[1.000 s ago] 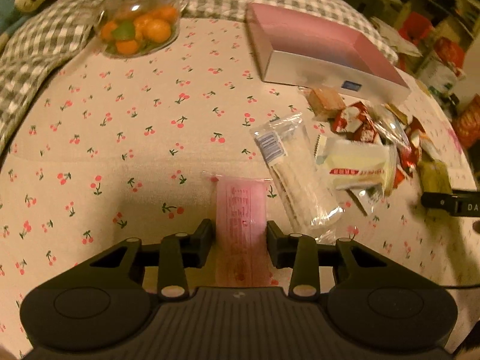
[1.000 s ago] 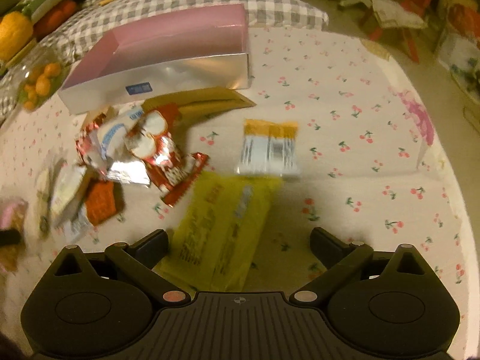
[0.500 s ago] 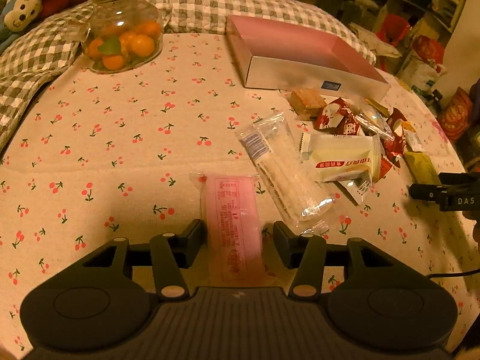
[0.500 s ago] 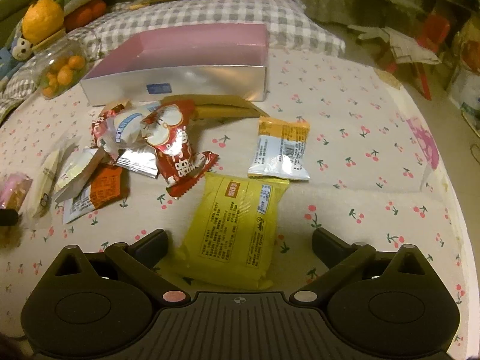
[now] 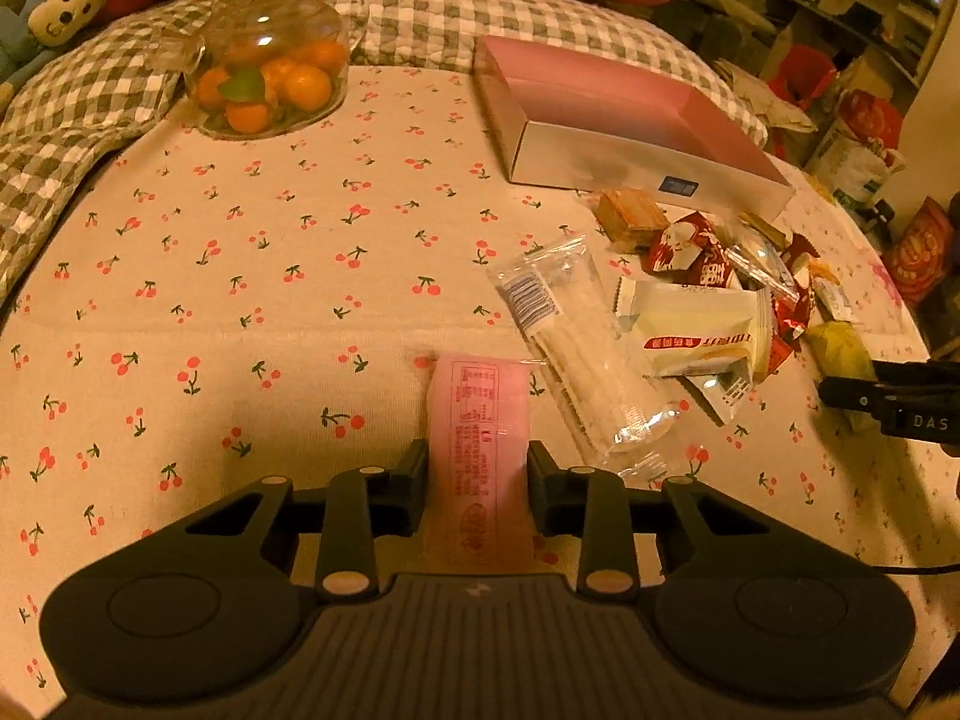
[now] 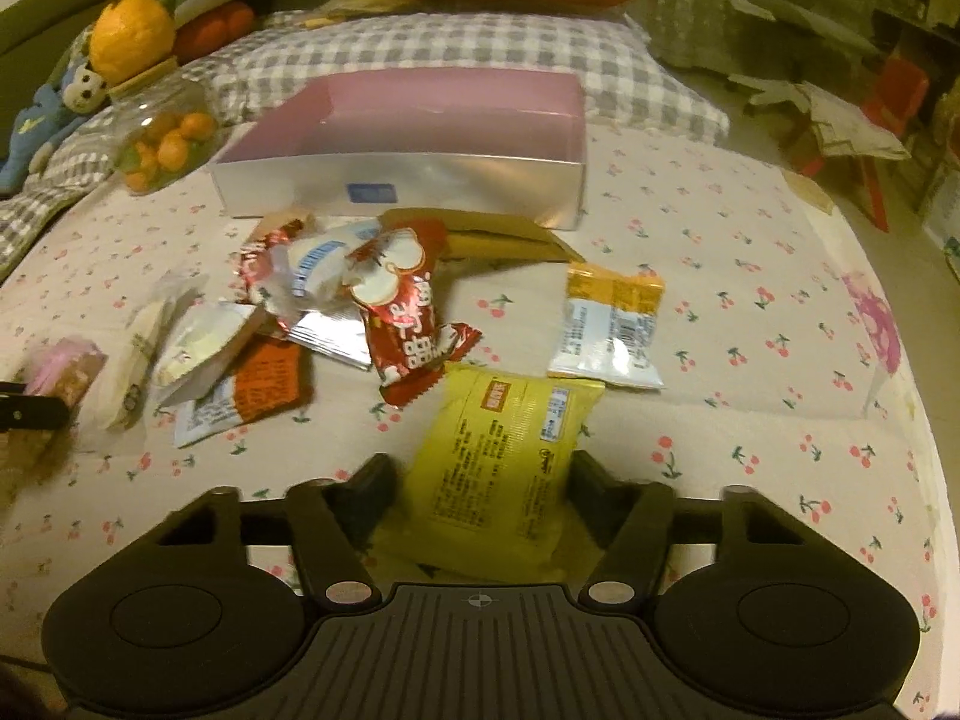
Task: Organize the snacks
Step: 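Grasp the pink wrapped bar with the left gripper while the right grasps the yellow biscuit pack, then carry both packets into the pink box and open both grippers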
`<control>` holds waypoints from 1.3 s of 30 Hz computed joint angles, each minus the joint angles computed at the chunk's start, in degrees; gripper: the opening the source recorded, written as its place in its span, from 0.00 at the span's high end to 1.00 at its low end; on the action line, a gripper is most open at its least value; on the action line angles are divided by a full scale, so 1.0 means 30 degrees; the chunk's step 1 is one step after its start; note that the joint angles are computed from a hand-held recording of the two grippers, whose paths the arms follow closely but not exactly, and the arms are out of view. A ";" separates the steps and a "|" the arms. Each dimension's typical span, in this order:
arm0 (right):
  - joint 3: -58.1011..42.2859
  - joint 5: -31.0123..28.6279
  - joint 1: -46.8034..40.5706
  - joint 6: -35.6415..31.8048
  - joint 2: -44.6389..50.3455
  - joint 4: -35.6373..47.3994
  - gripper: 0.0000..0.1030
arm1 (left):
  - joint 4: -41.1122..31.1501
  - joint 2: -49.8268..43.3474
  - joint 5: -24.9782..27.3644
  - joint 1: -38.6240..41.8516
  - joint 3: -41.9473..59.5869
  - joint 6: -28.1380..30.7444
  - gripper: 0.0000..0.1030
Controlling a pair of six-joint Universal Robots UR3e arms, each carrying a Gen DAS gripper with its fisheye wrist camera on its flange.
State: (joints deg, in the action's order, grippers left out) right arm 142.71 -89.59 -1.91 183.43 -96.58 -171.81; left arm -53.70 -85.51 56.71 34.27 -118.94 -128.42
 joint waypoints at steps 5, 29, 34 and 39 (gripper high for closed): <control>-0.0150 0.0020 0.0036 0.0068 -0.0066 0.0329 0.51 | -0.0464 -0.0194 -0.0053 0.0076 0.0412 -0.0727 0.72; -0.4034 0.2614 -0.1475 0.2540 -0.1448 0.3466 0.51 | -0.0554 -0.0573 -0.1897 -0.2210 0.3181 -0.4527 0.72; -0.5733 0.2099 -0.1236 0.3148 0.0173 0.3263 0.51 | 0.1032 -0.1364 -0.2132 -0.3676 0.4070 -0.6707 0.72; -0.7522 0.1616 -0.0919 0.3568 0.2040 0.2815 0.51 | 0.3682 -0.3014 -0.1455 -0.5519 0.5044 -0.8745 0.72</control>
State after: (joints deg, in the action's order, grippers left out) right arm 120.14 -84.74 -4.67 194.14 -90.46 -163.36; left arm -42.65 -94.55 52.34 17.72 -103.81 -154.65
